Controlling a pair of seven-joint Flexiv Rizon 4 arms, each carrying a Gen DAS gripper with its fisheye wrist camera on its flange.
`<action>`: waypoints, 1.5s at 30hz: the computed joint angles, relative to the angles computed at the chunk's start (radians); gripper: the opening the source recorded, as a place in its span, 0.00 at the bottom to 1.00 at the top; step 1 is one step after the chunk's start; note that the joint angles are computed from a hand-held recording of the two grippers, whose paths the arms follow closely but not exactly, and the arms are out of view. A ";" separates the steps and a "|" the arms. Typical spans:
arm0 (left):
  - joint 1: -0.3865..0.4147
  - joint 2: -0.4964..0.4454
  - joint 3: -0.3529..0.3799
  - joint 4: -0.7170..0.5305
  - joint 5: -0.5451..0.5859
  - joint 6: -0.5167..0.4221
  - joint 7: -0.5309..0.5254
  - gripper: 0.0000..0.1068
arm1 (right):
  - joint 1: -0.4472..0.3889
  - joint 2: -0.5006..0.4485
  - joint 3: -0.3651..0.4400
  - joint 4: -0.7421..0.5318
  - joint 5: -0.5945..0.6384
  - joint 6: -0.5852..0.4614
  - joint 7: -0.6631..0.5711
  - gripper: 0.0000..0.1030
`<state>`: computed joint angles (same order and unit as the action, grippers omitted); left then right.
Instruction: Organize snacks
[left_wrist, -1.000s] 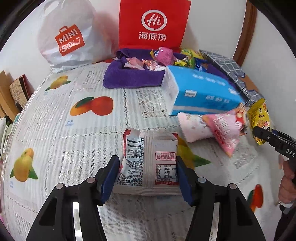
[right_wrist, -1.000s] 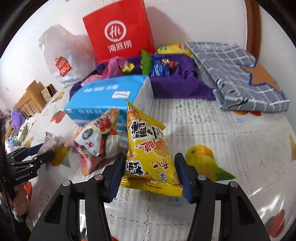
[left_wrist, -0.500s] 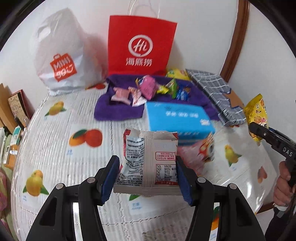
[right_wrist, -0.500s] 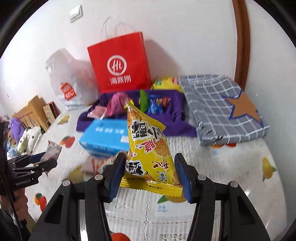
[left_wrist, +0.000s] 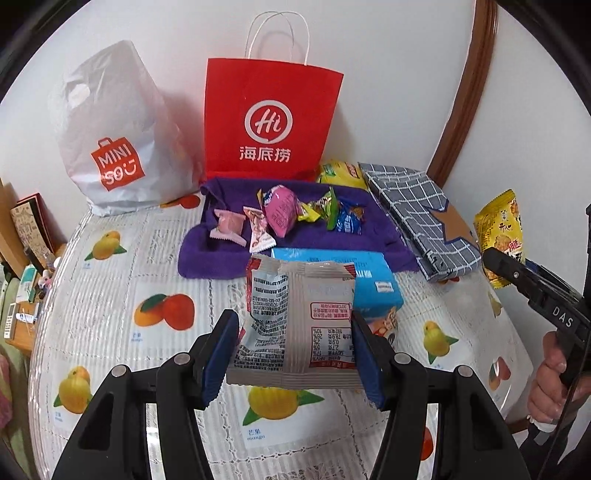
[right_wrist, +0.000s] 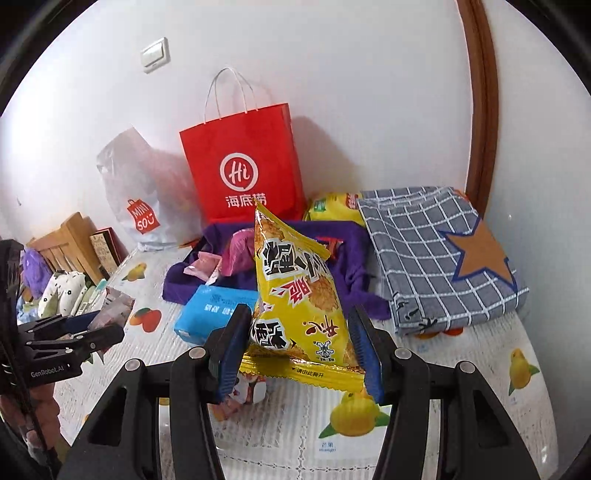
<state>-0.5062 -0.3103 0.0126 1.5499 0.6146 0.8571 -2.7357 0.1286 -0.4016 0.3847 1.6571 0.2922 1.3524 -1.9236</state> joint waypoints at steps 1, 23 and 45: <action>0.000 0.001 0.002 -0.001 0.004 0.000 -0.002 0.54 | 0.000 0.000 0.002 -0.003 0.000 -0.001 -0.004 0.53; 0.039 -0.005 -0.003 -0.033 -0.059 -0.007 0.116 0.54 | 0.045 0.001 -0.030 -0.082 0.034 -0.051 -0.077 0.53; 0.143 -0.141 0.064 -0.254 -0.168 0.026 0.276 0.54 | 0.168 -0.262 -0.089 -0.475 -0.170 -0.193 0.105 0.53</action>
<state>-0.3635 -0.4509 0.0761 1.2959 0.4461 0.8829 -2.4596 0.2969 -0.6635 0.2955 1.1818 0.1225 1.1592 -1.8182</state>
